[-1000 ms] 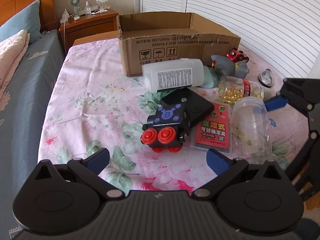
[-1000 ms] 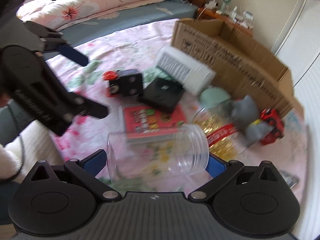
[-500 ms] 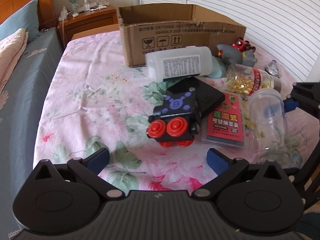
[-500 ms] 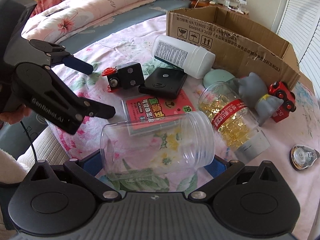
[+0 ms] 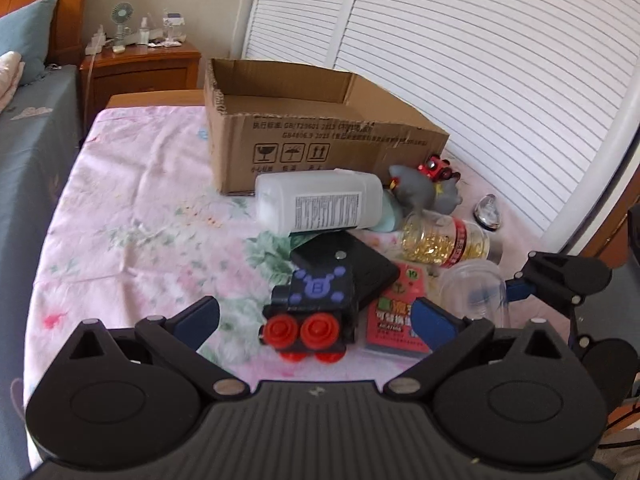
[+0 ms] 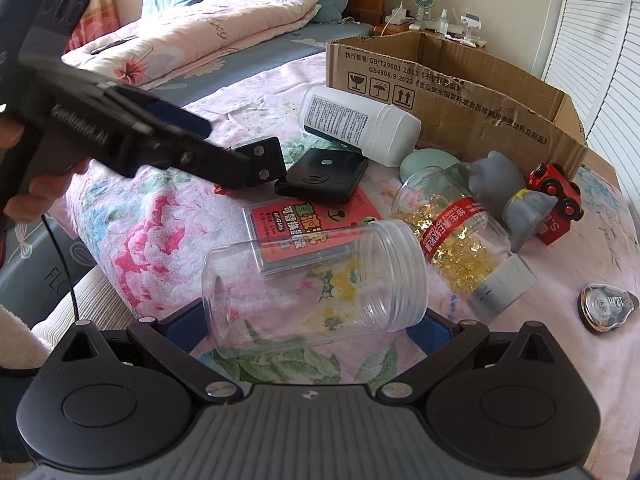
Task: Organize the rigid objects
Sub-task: 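Grasp the black toy car with the left tool while the right tool lifts the jar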
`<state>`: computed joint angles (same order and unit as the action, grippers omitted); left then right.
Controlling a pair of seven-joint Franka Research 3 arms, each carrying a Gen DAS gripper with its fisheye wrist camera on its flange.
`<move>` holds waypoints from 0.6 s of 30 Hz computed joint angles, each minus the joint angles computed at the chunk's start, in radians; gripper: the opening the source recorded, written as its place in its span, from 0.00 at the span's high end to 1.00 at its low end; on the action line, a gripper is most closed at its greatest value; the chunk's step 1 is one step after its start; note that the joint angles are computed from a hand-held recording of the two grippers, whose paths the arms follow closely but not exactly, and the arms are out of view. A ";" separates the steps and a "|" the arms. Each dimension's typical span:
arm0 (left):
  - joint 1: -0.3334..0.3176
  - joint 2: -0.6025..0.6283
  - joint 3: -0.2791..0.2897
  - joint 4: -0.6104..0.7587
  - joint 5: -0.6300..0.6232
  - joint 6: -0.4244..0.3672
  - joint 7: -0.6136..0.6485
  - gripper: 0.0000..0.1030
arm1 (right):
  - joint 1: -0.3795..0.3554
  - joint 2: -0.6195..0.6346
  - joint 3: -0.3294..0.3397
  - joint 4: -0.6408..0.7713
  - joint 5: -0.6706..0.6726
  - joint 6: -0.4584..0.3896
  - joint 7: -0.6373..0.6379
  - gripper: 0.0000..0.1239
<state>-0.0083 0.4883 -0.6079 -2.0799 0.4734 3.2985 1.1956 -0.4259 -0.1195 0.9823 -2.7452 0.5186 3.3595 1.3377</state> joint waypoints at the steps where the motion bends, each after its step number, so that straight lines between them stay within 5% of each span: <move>1: 0.025 0.025 -0.028 0.019 0.008 -0.014 0.008 0.06 | -0.013 -0.003 0.015 0.000 0.004 0.000 0.001 0.17; 4: 0.168 0.130 -0.198 0.062 0.009 -0.091 0.075 0.24 | -0.037 -0.005 0.037 -0.002 -0.007 0.002 0.014 0.17; 12: 0.227 0.189 -0.286 0.084 -0.092 -0.146 0.184 0.39 | -0.036 -0.007 0.038 -0.001 0.007 -0.002 0.001 0.17; 18: 0.241 0.193 -0.307 0.078 -0.166 -0.149 0.239 0.44 | -0.166 -0.086 0.153 0.014 -0.091 -0.086 0.069 0.17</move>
